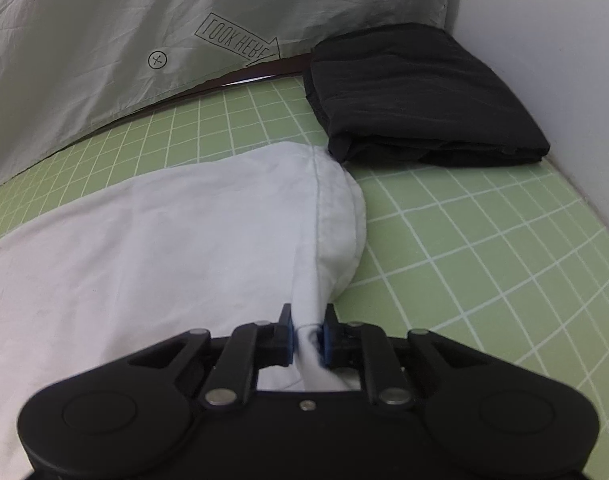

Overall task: Fold clothes
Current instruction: 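Pinch the shirt hem with the right gripper and fold it over the body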

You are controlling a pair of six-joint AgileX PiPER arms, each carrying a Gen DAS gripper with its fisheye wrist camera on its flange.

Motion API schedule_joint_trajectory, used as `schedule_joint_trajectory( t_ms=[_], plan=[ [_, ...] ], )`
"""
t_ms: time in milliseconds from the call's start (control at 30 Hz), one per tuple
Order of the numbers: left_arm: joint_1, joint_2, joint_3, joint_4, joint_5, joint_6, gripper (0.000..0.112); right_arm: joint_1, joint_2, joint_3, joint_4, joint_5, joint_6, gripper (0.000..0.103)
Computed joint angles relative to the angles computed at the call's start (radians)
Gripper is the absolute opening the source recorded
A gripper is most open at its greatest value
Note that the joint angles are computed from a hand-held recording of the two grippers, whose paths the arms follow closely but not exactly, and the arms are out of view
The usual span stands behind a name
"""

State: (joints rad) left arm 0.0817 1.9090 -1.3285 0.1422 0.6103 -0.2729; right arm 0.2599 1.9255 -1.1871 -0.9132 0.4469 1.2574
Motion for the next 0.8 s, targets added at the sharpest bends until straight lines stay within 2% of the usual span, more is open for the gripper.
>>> schedule_joint_trajectory(
  t_ms=[100,200,300,400,533,567,633,667,733,800],
  plan=[
    [0.022,-0.024,-0.007,-0.058,0.011,0.069,0.101,0.099,-0.019,-0.056,-0.064,0.133,0.002,0.013],
    [0.055,-0.08,0.017,-0.125,-0.012,0.158,0.101,0.193,-0.034,-0.122,-0.079,0.218,0.031,0.013],
    [0.092,-0.119,0.029,-0.197,-0.015,0.265,0.102,0.304,0.008,-0.224,-0.071,0.29,0.048,0.013],
    [0.125,-0.132,0.047,-0.247,-0.01,0.352,0.102,0.412,0.124,-0.365,-0.031,0.359,0.055,0.013],
    [0.168,-0.143,0.096,-0.332,-0.001,0.507,0.102,0.511,0.32,-0.571,0.103,0.422,0.009,0.016],
    [0.178,-0.145,0.108,-0.351,0.001,0.548,0.102,0.535,0.372,-0.625,0.124,0.452,0.001,0.023],
    [0.195,-0.147,0.115,-0.389,0.007,0.616,0.102,0.574,0.452,-0.729,0.157,0.519,-0.049,0.028],
    [0.201,-0.15,0.12,-0.405,0.004,0.648,0.102,0.578,0.441,-0.729,0.157,0.521,-0.06,0.034],
    [0.206,-0.148,0.122,-0.422,0.0,0.673,0.102,0.578,0.372,-0.648,0.129,0.463,-0.006,0.043],
    [0.207,-0.146,0.124,-0.432,0.001,0.681,0.102,0.576,0.279,-0.539,0.059,0.407,0.12,0.046]
  ],
)
